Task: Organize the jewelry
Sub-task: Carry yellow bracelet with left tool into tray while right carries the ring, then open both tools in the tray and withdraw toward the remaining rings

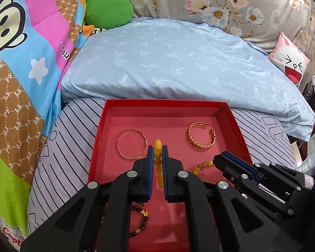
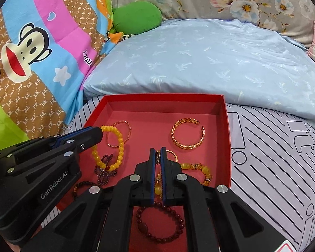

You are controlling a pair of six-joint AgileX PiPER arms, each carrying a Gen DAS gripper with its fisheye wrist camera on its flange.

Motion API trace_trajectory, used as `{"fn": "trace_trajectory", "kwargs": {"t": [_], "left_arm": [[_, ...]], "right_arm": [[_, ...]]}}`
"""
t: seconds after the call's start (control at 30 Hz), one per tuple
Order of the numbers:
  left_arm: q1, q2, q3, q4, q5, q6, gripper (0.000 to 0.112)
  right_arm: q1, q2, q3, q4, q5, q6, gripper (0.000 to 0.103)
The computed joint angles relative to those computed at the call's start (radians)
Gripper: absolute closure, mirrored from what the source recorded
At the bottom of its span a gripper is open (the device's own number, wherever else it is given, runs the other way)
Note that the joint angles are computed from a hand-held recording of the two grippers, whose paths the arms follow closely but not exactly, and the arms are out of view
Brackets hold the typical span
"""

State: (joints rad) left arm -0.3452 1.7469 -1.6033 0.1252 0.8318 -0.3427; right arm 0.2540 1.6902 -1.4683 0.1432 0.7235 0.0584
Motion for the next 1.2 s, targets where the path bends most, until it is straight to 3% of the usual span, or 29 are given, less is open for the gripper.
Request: {"fn": "trace_trajectory", "kwargs": {"t": [0.5,0.57,0.7,0.77,1.2], "left_arm": [[0.001,0.048,-0.017,0.026,0.017,-0.025,0.105],[-0.007,0.051,-0.018,0.057,0.015,-0.052,0.101],[-0.015,0.040,0.001,0.090,0.003,-0.078,0.082],[-0.019,0.037,0.005,0.094,0.005,-0.076,0.082],[-0.033,-0.008,0.029,0.101,0.019,-0.097,0.081]], "right_arm": [[0.003,0.043,-0.013,-0.032,0.002,0.022,0.098],[0.006,0.039,-0.005,-0.043,-0.004,0.030,0.095],[0.011,0.026,0.008,-0.063,-0.014,0.052,0.087],[0.011,0.019,0.014,-0.067,-0.019,0.057,0.081],[0.021,-0.048,0.053,-0.098,-0.010,0.082,0.081]]}}
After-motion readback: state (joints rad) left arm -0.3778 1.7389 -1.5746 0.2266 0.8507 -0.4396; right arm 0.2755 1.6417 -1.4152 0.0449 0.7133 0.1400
